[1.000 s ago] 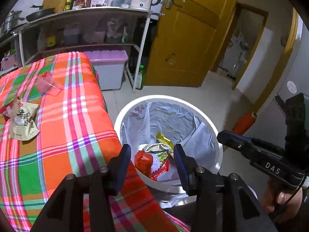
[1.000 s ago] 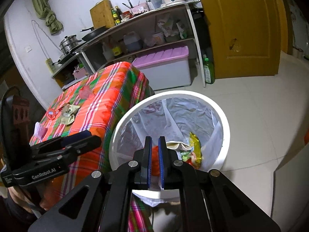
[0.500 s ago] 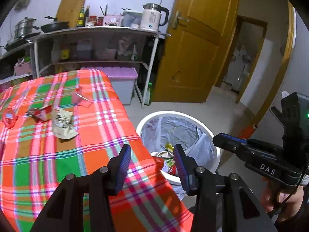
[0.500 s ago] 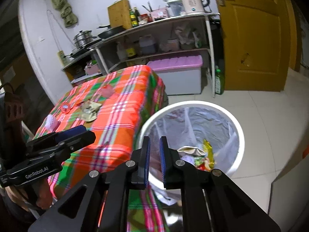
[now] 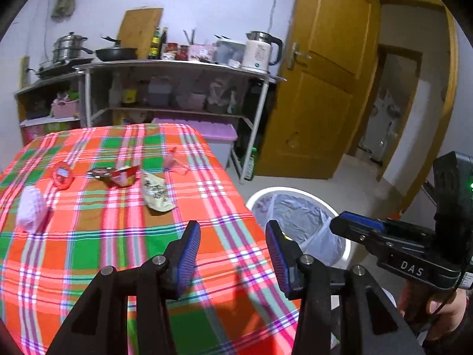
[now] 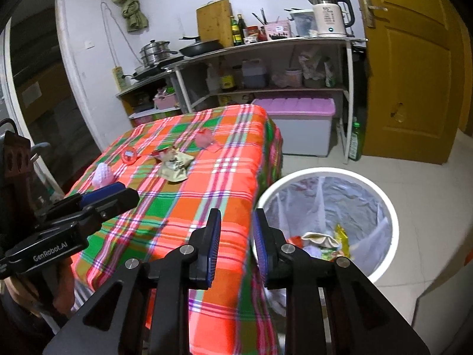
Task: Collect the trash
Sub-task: 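Move both tools back over the table toward the remaining trash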
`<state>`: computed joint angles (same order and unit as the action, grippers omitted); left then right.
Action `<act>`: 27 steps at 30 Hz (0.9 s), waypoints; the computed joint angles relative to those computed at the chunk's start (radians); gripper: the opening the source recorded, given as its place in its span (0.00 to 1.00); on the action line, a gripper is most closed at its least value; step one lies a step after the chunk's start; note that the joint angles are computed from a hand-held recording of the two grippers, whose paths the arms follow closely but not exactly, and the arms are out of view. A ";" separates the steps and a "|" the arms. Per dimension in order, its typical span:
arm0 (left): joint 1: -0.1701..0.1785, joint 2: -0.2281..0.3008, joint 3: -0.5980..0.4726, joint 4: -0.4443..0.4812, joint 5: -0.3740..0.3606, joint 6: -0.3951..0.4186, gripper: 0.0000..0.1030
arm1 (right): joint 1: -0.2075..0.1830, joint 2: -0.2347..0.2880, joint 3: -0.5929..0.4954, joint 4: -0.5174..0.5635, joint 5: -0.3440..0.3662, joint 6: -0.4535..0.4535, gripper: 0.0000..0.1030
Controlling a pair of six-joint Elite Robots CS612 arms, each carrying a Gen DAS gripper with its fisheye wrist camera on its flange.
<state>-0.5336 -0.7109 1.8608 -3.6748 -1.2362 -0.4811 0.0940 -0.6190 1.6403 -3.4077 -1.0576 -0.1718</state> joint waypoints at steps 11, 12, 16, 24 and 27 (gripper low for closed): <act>0.013 -0.011 0.063 -0.014 0.063 -0.073 0.44 | 0.029 0.000 -0.013 0.071 0.023 -0.069 0.23; 0.015 -0.012 0.067 -0.013 0.067 -0.080 0.44 | 0.032 0.001 -0.016 0.078 0.025 -0.073 0.23; 0.024 -0.016 0.087 -0.016 0.084 -0.102 0.44 | 0.045 0.004 -0.024 0.098 0.033 -0.094 0.23; 0.041 -0.021 0.121 -0.020 0.126 -0.143 0.44 | 0.070 0.014 -0.050 0.123 0.043 -0.118 0.39; 0.051 -0.022 0.132 -0.024 0.135 -0.156 0.44 | 0.079 0.018 -0.063 0.140 0.043 -0.126 0.39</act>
<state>-0.4822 -0.7328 1.9924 -3.6989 -1.1008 -0.6372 0.1733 -0.6007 1.5771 -3.2681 -1.0147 -0.2975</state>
